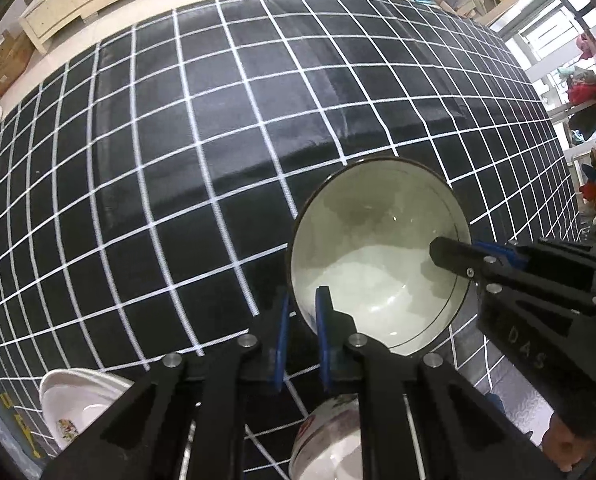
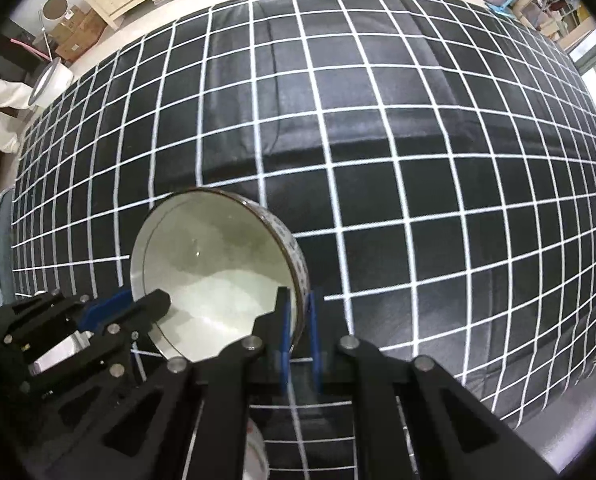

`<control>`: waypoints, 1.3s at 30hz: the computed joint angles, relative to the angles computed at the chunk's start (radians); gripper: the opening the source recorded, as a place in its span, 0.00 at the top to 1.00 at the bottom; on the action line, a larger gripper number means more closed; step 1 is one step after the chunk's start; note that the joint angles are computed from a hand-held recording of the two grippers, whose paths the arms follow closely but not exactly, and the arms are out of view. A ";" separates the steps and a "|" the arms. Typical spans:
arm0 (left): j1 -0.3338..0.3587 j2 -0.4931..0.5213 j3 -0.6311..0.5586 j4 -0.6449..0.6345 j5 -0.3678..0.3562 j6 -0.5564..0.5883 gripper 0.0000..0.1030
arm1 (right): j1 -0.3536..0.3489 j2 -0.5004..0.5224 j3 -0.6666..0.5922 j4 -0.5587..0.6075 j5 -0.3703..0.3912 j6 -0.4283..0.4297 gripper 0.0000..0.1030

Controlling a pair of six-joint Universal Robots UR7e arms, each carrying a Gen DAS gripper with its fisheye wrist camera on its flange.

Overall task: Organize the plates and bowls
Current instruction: 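Carry the floral-patterned bowl and set it into the white bowls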

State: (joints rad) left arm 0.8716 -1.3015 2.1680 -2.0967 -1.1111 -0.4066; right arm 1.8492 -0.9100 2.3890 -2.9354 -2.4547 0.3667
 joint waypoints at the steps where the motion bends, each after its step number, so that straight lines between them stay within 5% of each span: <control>1: -0.006 -0.007 -0.006 0.013 0.000 -0.005 0.89 | 0.011 0.005 -0.003 0.009 0.003 0.015 0.89; 3: -0.013 -0.037 -0.006 0.034 0.002 -0.014 0.89 | 0.023 -0.005 -0.006 0.025 0.006 0.021 0.89; 17: -0.151 -0.197 0.019 0.160 0.017 -0.115 0.89 | 0.367 0.001 -0.187 0.493 0.041 0.409 0.89; 24: -0.202 -0.289 0.068 0.217 -0.029 -0.187 0.89 | 0.516 0.024 -0.222 0.627 0.105 0.572 0.89; 35: -0.266 -0.404 0.177 0.289 -0.080 -0.277 0.89 | 0.631 -0.083 -0.060 0.673 0.225 0.686 0.89; 39: -0.282 -0.404 0.210 0.295 -0.083 -0.295 0.89 | 0.638 -0.049 -0.039 0.645 0.250 0.709 0.89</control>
